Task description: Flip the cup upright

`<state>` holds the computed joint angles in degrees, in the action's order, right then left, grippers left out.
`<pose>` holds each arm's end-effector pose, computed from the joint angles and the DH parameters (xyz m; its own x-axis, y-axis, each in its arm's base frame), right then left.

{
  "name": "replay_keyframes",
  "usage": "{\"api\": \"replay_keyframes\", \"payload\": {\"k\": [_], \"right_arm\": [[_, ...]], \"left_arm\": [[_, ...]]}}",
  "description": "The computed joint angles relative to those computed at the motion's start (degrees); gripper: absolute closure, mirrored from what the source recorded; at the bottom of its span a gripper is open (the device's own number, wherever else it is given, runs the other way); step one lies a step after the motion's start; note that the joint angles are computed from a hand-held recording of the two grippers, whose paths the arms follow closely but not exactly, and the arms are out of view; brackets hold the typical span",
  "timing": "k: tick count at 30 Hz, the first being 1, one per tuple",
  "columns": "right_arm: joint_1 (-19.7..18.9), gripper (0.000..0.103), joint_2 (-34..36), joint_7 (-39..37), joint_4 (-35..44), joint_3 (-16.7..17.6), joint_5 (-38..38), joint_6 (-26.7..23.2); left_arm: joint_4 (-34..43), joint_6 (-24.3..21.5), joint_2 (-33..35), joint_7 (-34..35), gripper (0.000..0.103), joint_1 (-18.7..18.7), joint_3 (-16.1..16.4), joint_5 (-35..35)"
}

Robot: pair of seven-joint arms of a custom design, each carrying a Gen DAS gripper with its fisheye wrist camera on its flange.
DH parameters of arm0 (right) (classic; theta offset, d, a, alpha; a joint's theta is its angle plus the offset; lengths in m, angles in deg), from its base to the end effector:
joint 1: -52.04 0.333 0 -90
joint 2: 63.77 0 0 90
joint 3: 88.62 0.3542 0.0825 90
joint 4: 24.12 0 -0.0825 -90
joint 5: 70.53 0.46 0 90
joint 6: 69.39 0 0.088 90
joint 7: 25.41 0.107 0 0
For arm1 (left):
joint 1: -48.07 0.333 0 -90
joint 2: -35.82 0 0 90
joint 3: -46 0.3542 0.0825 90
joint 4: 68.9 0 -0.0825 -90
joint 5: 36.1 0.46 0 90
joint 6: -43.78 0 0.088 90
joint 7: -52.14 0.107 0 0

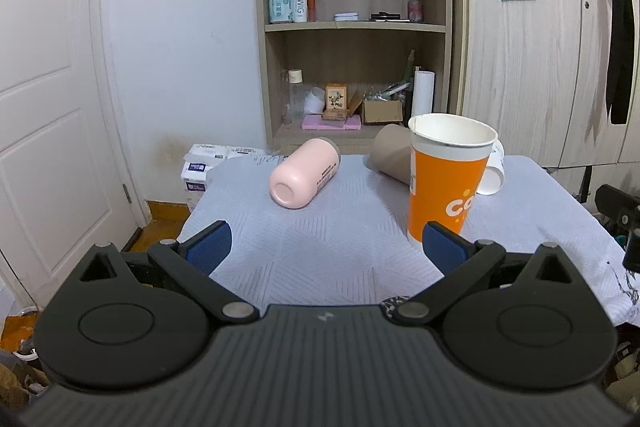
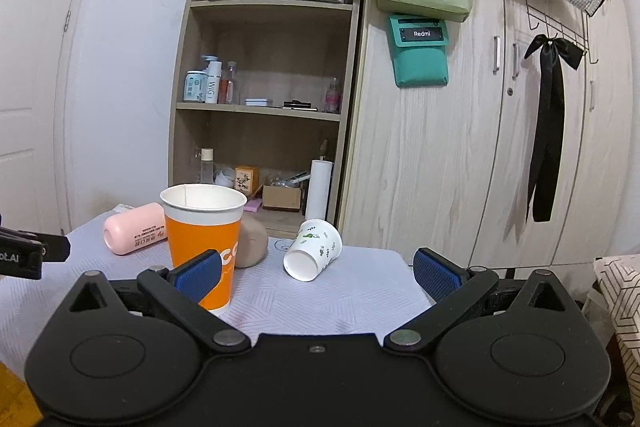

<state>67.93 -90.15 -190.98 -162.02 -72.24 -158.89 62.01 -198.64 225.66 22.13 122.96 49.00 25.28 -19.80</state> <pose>0.4328 0.2605 0.5372 -0.3473 -0.9313 0.1094 -0.2038 -0.0389 -0.9782 0.5337 -0.2365 0.5902 -0.3171 -0.9478 -0.0343 -0.3920 0.1639 -0.9053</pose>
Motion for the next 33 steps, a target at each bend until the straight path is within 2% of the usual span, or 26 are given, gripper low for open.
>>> {"api": "replay_keyframes", "payload": {"k": [5,11,16,20,27,29,33], "right_arm": [[0.27,0.0,0.43,-1.75,0.74,0.45,2.08,-1.61],[0.33,0.0,0.17,-1.94,0.75,0.57,3.57,-2.4],[0.17,0.0,0.3,-2.75,0.85,0.71,4.85,-3.07],[0.13,0.0,0.31,-3.21,0.96,0.94,5.48,-3.58],[0.17,0.0,0.38,-3.67,1.11,1.1,5.74,-3.83],[0.19,0.0,0.35,-3.83,1.06,1.09,5.81,-3.88],[0.19,0.0,0.38,-3.74,1.04,1.03,5.89,-3.82]], "left_arm": [[0.57,-1.01,-0.13,-2.32,0.0,2.93,-2.54,2.13],[0.51,-2.04,-0.03,-1.53,0.0,-0.8,0.86,1.11],[0.76,-3.25,0.05,-1.79,0.0,-1.44,1.56,1.37],[1.08,-3.81,0.04,-3.13,0.0,-0.43,0.72,3.14],[1.43,-4.98,0.11,-3.37,0.0,-1.73,2.08,3.42],[1.43,-5.42,0.24,-2.04,0.0,-3.77,3.84,1.64],[1.94,-6.34,0.53,-3.04,0.0,-3.02,3.1,2.67]]}}
